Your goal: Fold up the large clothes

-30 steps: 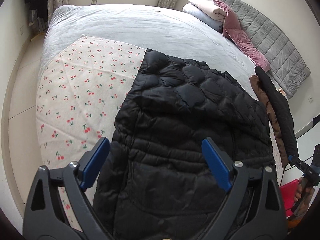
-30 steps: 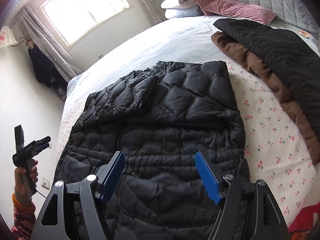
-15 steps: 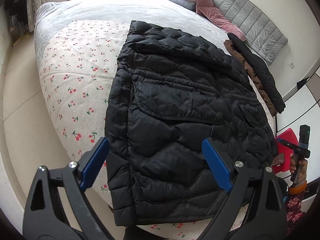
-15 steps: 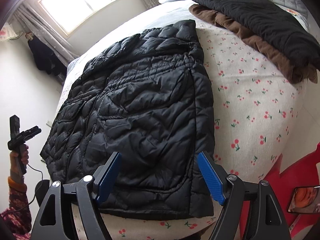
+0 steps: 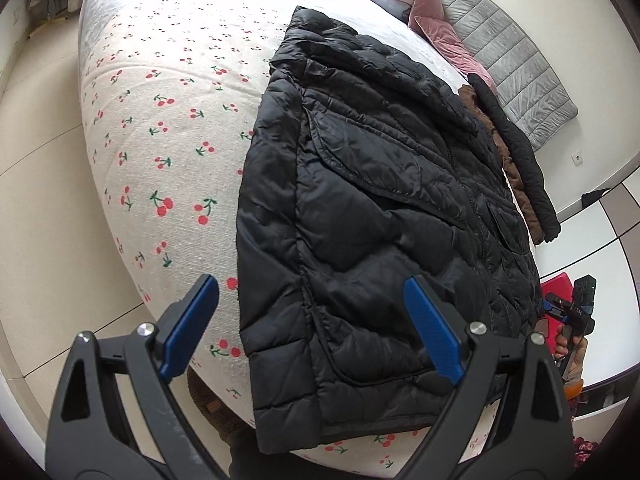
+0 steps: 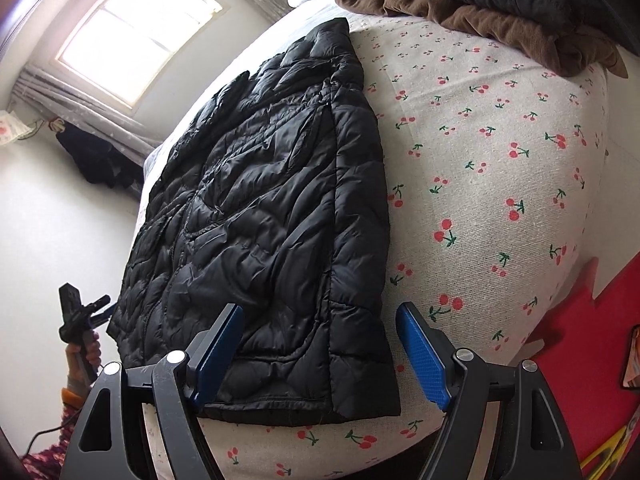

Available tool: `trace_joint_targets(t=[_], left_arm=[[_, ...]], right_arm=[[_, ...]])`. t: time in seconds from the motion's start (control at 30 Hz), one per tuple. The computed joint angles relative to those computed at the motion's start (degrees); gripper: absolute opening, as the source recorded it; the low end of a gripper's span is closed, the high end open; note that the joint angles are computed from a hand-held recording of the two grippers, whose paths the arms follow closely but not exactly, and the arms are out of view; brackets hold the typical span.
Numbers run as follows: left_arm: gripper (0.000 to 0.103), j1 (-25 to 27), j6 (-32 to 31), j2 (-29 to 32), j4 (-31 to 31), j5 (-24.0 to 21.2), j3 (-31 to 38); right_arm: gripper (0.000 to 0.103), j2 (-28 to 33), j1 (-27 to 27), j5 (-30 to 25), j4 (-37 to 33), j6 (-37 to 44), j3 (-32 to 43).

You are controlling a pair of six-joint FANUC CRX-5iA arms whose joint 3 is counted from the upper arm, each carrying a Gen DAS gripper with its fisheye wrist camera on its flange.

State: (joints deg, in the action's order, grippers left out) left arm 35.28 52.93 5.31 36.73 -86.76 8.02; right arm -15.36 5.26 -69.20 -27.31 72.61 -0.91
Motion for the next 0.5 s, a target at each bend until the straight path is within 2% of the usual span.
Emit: trace_joint_targets(t=[0.23,0.5], left_arm=[[0.093,-1.1,-0.2,1.2,-1.9,-1.6,0.7],[0.093,-0.8,-1.3,1.6,-1.6,-2.3,0.7]], right_arm=[[0.079,0.2,-4.7,0.0,-7.7,3.8,-0.8],[0.079,1.0,-5.3,-1.2,-9.9,5.6,-0.2]])
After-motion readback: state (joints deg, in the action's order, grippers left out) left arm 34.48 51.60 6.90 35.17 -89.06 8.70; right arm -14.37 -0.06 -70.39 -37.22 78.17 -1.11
